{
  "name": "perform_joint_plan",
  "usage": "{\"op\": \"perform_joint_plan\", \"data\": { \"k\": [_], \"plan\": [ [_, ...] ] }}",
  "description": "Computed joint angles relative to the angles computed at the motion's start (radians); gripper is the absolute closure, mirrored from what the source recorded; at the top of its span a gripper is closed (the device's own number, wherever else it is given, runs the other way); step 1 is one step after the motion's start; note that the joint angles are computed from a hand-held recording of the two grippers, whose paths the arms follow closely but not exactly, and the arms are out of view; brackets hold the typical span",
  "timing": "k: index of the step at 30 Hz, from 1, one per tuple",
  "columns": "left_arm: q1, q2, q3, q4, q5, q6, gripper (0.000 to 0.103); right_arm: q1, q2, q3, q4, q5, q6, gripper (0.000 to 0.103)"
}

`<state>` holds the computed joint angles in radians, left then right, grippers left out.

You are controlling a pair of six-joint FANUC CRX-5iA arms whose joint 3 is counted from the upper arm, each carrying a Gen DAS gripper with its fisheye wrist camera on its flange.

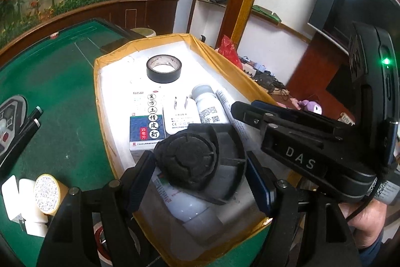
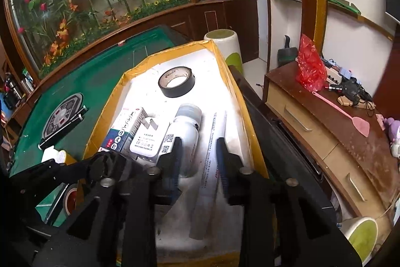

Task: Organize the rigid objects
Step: 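Carry the white marker and black cover into the tray and release both, then move both open tools back toward the black markers on the table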

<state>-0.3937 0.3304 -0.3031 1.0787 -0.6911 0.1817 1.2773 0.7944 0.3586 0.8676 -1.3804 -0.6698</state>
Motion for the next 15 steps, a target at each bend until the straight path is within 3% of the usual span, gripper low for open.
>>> {"op": "perform_joint_plan", "data": {
  "k": [9,15],
  "plan": [
    [0.025,-0.038,-0.032,0.037,-0.038,-0.029,0.03,0.023,0.002,0.011,0.047,-0.047,-0.046,0.073],
    [0.084,-0.064,-0.054,0.036,-0.071,-0.032,0.03,0.032,0.013,0.03,0.115,-0.02,-0.03,0.073]
  ]
}}
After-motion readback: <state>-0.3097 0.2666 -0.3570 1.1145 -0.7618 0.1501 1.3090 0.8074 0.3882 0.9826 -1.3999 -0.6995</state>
